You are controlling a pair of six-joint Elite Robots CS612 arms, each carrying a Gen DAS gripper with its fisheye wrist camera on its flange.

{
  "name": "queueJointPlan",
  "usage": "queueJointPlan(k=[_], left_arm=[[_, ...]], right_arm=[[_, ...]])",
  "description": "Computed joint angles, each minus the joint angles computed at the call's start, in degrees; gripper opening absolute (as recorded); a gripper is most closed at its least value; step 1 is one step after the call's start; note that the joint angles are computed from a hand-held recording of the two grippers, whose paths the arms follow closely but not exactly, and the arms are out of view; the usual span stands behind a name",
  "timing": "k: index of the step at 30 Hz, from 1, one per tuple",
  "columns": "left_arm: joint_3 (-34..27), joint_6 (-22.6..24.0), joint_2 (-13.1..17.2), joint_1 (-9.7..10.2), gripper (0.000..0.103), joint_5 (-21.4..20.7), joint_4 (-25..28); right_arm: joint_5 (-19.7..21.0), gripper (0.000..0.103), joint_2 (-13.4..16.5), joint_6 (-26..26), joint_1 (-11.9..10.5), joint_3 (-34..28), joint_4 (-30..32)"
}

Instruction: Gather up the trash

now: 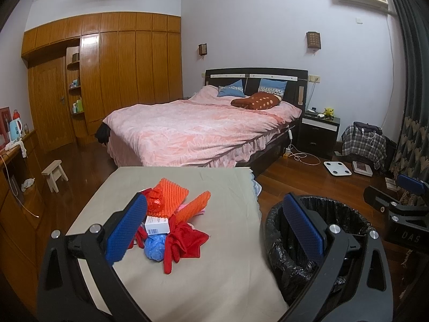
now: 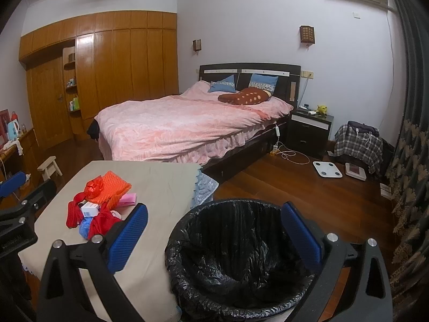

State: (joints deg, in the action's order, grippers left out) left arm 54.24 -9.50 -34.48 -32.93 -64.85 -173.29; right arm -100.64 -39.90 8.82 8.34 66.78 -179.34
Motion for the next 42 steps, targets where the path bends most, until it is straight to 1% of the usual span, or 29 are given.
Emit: queueJointPlan(k=[8, 10, 11, 12, 13, 15, 18, 22, 25, 27, 31, 35, 38, 40, 42], left_arm=[[-0.08, 0.0, 0.25, 0.09, 0.098, 0.23, -0.12], [0.22, 0.19, 0.3, 0.51, 0.098, -0.45, -0.5], [0.2, 0.38, 0.47, 0.82, 0.098, -0.63, -0.78], [0.23, 0.56, 0.58, 1.03, 0.098, -0.07, -1.0], [0.43, 0.64, 0.72, 1.28, 0.098, 1.35, -1.24], [0.22, -0.07, 1.08, 1.99, 0.098, 2.73, -0.69], [0.46, -2.42, 1.1, 3.48, 0.098, 3.35, 0.29], [0.41, -4.16, 1.48, 4.91, 0.098, 5.39, 4.32], [0.77, -5.49, 1.71, 5.89, 0.098, 5.26, 5.19], [0.44, -6.59, 2.02, 6.55, 0.098, 4.86, 6.56], [-1.16, -8.17, 3.41, 7.55, 0.098, 4.29, 7.9], [-2.86, -8.62, 5.03, 8.38, 0.098, 3.83, 9.62], [-3.18, -9.01, 5.54, 8.84, 0.09, 3.46, 10.74], [-3.27, -9.62, 5.65, 9.27, 0.082, 2.81, 11.95], [-3.49, -10.3, 5.89, 9.48, 0.082, 2.54, 12.62]], right_arm=[[0.9, 0.097, 0.43, 0.11, 0.03, -0.32, 0.01], [1.47, 0.097, 1.01, -0.13, 0.15, -1.01, 0.04], [1.71, 0.097, 1.95, -0.26, 0.27, -2.62, 0.94], [2.21, 0.097, 2.38, -0.47, 0.35, -3.18, 1.05], [2.66, 0.097, 2.83, -0.71, 0.44, -3.91, 1.37], [3.6, 0.097, 4.01, -1.17, 0.69, -5.59, 1.94], [5.06, 0.097, 6.14, -1.37, 1.1, -9.12, 3.8], [7.31, 0.097, 9.67, -0.82, 1.69, -14.55, 6.39], [8.62, 0.094, 12.72, -0.94, 2.27, -19.34, 9.48], [9.07, 0.09, 14.51, -1.25, 2.58, -22.48, 12.24], [10.61, 0.087, 18.69, -2.2, 3.23, -29.48, 16.9], [12.3, 0.084, 22.52, -3.11, 3.94, -36.01, 21.52], [13.48, 0.081, 25.87, -4.63, 4.59, -41.92, 25.02], [14.68, 0.078, 28.04, -5.22, 4.91, -46.09, 28.37], [15.3, 0.074, 29.79, -5.8, 5.19, -49.42, 30.7]])
